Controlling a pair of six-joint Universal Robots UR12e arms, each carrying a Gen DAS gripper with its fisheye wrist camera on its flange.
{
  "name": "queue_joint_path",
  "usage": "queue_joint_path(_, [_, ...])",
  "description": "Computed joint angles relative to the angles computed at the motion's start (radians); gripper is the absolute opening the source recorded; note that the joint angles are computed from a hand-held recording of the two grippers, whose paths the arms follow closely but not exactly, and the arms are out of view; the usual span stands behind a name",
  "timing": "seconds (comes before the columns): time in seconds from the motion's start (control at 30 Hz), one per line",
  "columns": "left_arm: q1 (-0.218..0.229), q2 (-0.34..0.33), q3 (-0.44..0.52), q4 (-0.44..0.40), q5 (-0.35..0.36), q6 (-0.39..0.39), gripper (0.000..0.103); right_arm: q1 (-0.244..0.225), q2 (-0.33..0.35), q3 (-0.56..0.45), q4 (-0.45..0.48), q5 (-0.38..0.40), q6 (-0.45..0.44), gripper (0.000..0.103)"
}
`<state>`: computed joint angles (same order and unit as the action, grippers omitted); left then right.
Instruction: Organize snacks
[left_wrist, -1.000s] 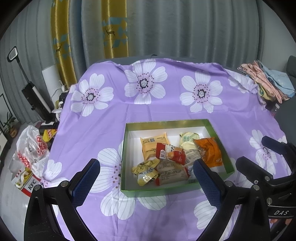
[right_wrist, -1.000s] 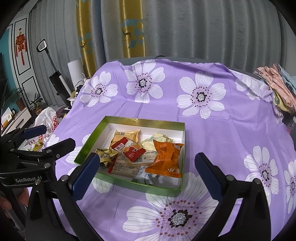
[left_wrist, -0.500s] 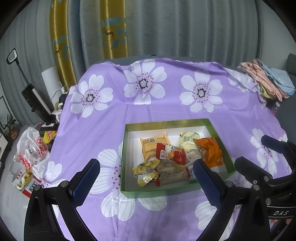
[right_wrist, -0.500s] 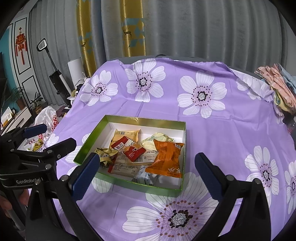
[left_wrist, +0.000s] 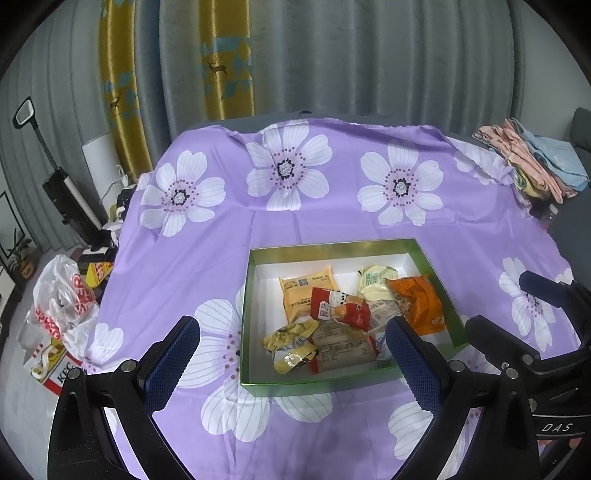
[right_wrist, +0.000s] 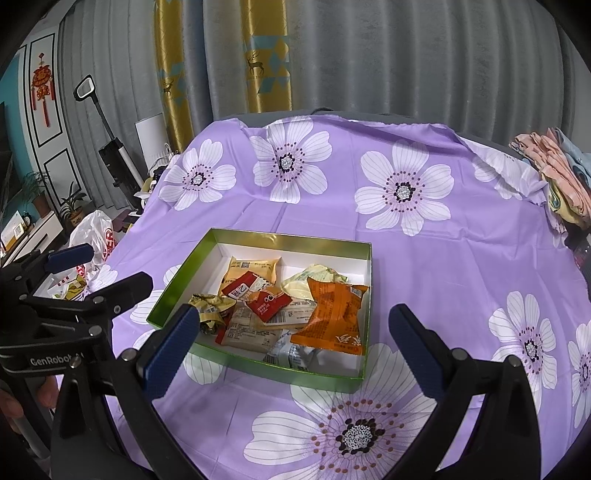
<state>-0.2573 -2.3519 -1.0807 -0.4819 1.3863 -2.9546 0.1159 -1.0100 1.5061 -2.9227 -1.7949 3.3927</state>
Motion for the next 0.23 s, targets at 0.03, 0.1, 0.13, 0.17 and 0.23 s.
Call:
queue_joint_path(0.03, [0.0,0.0,0.0,0.001,0.0,0.001,0.1,0.0,0.0,0.0,0.0,0.0,0.0,0.103])
queue_joint_path(0.1, [0.0,0.0,0.0,0.003,0.002,0.001,0.1,0.0,0.0,0.0,0.0,0.001,0.001,0.103])
queue_joint_path(0.13, [0.0,0.0,0.0,0.003,0.002,0.001,0.1,0.0,0.0,0.0,0.001,-0.001,0.001,0.103])
queue_joint_path(0.17, [0.0,-0.001,0.001,0.003,0.004,-0.002,0.1,0.0,0.0,-0.001,0.001,0.0,0.002,0.103])
queue_joint_path(0.23, [0.0,-0.003,0.009,-0.004,0.005,-0.005,0.1,0.0,0.0,-0.001,0.002,0.001,0.001,0.103])
